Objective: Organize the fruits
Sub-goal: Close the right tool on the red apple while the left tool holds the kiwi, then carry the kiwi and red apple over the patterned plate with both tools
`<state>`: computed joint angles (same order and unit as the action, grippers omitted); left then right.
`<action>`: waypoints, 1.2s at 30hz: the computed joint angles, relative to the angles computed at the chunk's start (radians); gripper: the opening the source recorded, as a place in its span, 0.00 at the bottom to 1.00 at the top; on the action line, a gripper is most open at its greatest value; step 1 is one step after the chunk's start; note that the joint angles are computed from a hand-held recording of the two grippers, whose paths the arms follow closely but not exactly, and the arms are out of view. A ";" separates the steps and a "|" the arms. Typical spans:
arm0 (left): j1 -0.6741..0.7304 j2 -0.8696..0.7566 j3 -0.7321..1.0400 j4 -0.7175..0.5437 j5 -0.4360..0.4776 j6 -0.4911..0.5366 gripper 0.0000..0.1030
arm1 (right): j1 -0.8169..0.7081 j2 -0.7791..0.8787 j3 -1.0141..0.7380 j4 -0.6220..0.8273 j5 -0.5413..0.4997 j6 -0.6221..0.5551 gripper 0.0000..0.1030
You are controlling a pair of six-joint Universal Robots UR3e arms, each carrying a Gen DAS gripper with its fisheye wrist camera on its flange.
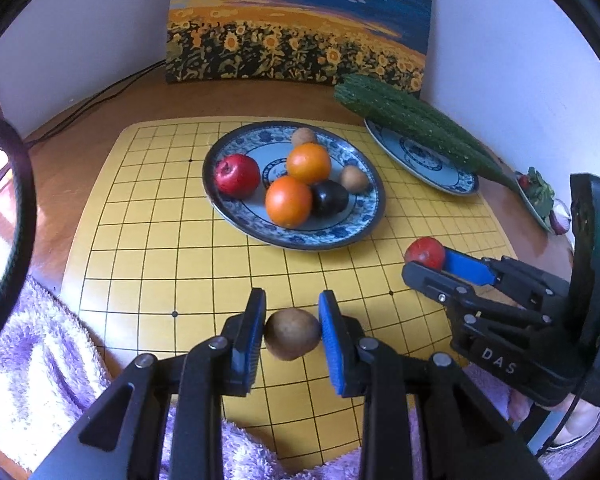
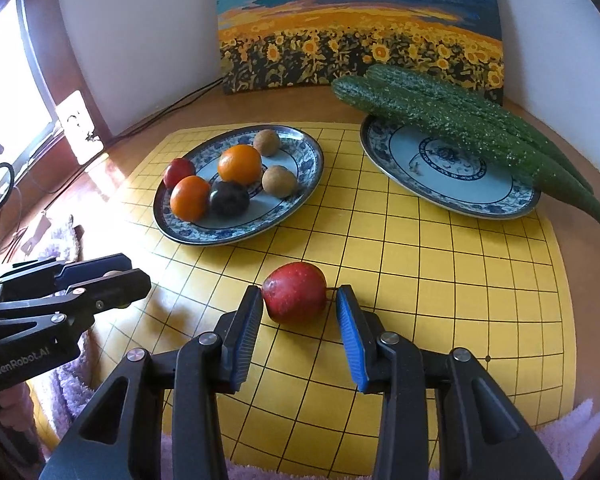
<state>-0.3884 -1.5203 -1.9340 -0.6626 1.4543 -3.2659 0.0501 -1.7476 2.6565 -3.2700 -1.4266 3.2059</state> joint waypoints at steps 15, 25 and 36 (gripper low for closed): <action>0.023 0.002 0.027 0.007 -0.009 0.004 0.28 | 0.003 -0.029 -0.018 0.037 0.013 0.007 0.36; 0.025 -0.028 0.096 0.006 0.001 0.013 0.28 | 0.056 -0.031 -0.084 0.074 -0.020 0.017 0.36; 0.010 -0.129 0.232 0.011 0.029 0.026 0.28 | 0.078 -0.001 -0.167 0.099 -0.038 0.025 0.36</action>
